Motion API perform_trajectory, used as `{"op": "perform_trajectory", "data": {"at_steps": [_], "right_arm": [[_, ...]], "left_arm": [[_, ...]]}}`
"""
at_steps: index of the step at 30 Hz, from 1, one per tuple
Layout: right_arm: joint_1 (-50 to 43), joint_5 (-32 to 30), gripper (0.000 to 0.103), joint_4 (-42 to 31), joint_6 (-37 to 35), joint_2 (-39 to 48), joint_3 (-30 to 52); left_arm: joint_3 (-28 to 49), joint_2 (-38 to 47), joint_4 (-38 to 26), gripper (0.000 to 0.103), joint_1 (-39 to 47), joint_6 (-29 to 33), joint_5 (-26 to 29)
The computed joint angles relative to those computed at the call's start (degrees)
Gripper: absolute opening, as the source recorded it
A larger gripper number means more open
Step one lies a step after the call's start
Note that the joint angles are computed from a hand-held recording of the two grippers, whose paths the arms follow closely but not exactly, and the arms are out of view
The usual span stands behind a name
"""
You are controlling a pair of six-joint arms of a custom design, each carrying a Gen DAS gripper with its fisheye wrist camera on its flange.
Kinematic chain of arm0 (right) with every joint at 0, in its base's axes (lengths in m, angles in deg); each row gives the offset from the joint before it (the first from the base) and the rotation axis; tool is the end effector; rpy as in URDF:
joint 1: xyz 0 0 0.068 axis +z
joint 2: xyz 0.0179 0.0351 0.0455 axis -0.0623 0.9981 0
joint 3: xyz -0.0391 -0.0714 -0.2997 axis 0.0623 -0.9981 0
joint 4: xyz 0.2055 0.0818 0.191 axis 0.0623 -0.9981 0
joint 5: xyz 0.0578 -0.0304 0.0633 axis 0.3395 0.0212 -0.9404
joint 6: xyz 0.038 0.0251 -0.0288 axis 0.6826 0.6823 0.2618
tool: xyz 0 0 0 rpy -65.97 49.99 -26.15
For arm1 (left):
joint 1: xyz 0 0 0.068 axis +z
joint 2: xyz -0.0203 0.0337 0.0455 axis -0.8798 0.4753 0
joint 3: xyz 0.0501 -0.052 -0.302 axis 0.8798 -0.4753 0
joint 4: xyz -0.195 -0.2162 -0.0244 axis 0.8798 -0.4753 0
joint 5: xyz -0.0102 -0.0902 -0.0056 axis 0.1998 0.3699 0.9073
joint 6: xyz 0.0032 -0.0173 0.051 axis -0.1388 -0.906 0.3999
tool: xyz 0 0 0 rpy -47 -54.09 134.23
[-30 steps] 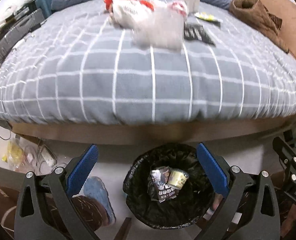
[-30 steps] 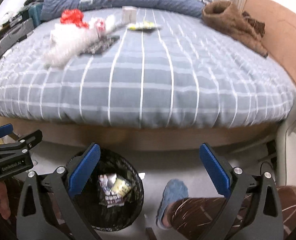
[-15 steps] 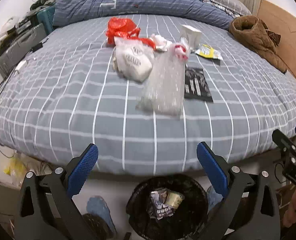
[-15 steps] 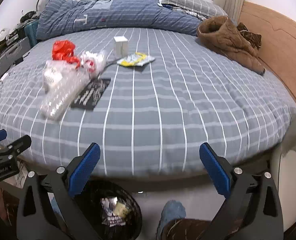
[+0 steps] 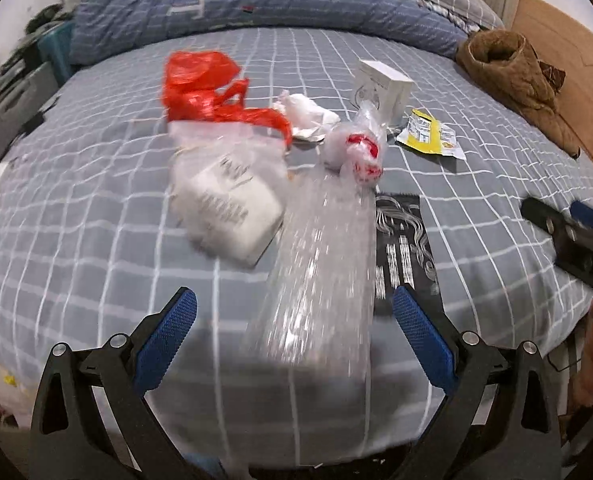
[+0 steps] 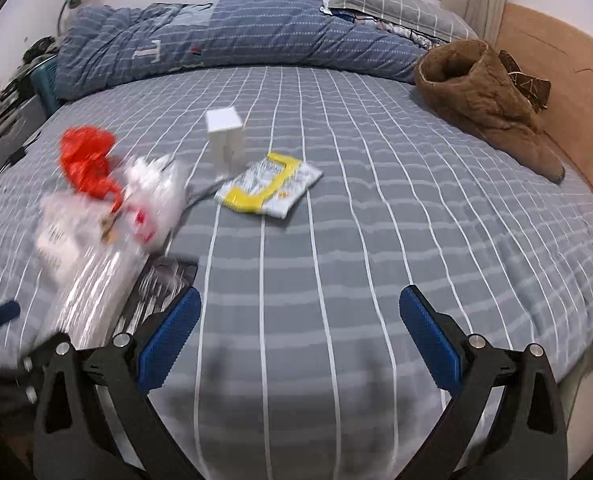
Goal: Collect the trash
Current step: 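Grasp the bubble wrap with the left tool while the right tool grasps the yellow wrapper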
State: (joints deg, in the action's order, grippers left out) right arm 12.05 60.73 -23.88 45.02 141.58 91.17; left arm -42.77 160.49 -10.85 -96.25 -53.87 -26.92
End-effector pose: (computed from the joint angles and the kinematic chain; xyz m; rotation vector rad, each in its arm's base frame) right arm 0.2070 0.0446 0.2480 0.2500 2.4283 -0.1875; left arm 0.2217 -0.1465 0.2226 0.3222 2.5661 -0.1358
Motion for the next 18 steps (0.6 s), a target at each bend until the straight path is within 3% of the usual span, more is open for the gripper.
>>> {"op": "perform_trajectory", "data": {"at_steps": [8,18], "right_arm": [[-8.1,-6.24,0.096,12.45,-4.82,23.34,11.09],[-11.09,-8.99,0.092,13.85,-4.35,39.77,22.0]], "left_arm": [[5.14,10.27,3.54,0.092,1.57,3.23,1.82],[7.33,14.15,3.01,0.078,1.38,4.06,1.13]]}}
